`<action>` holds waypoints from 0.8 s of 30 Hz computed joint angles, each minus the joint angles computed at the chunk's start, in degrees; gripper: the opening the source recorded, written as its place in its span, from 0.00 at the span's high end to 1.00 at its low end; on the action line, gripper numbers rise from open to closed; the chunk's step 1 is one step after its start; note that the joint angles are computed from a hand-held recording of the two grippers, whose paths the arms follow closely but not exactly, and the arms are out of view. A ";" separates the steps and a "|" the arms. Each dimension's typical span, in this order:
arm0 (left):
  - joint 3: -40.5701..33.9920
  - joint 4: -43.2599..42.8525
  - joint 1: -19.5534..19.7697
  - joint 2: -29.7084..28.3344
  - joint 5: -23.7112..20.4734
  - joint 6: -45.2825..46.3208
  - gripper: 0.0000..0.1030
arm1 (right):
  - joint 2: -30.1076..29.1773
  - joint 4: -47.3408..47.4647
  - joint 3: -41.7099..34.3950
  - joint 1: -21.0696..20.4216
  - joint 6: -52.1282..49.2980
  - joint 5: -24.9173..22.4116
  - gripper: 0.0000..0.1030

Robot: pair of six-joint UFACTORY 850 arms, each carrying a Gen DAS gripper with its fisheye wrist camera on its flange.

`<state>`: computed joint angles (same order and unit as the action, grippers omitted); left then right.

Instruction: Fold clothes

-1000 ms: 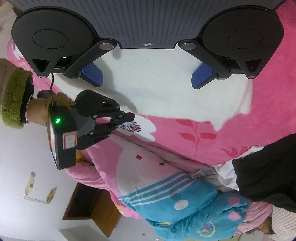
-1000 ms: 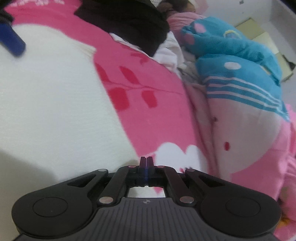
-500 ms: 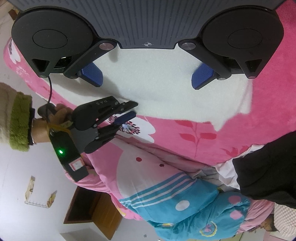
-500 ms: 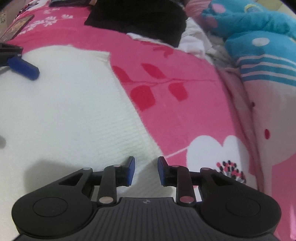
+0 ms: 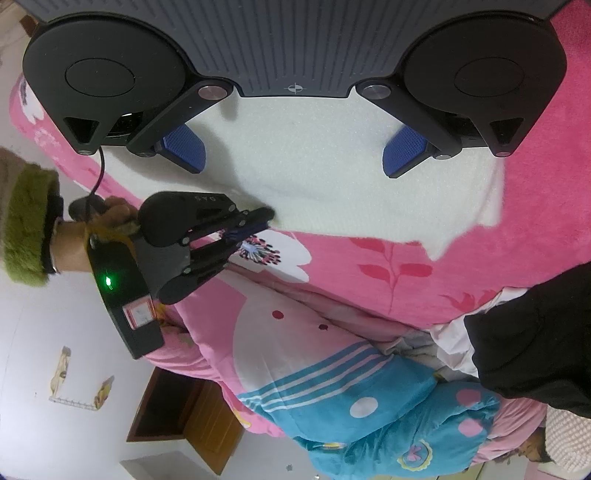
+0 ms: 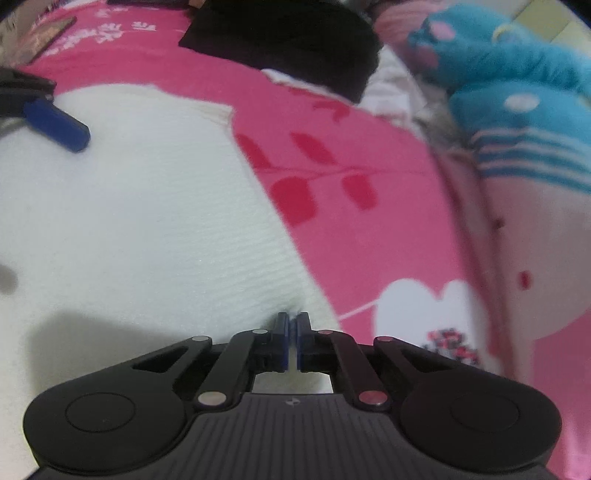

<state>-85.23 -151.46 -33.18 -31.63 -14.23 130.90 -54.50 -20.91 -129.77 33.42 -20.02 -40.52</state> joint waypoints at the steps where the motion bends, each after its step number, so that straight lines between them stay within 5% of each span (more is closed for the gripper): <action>1: 0.24 0.00 0.03 0.15 -0.49 -0.03 0.00 | 1.08 -4.11 2.10 0.55 3.02 1.48 0.98; 8: -0.27 4.32 -0.18 -0.22 -0.26 -2.86 0.00 | 0.84 -18.36 4.73 1.82 13.40 5.09 0.98; 13: -0.94 2.93 -0.65 -0.60 1.87 0.31 0.00 | -0.61 -12.99 3.25 0.17 16.93 6.38 0.96; 15: -0.77 2.60 -0.63 -0.53 1.77 0.66 0.00 | 0.33 -5.12 2.31 -1.88 20.39 7.62 0.86; 17: -0.68 2.18 -0.64 -0.49 1.74 1.13 0.00 | 1.63 -1.45 2.25 -3.74 26.76 8.90 0.85; 24: -0.78 0.94 -0.76 -0.57 1.87 2.16 0.00 | 12.50 -13.24 16.35 -7.55 54.08 13.74 0.82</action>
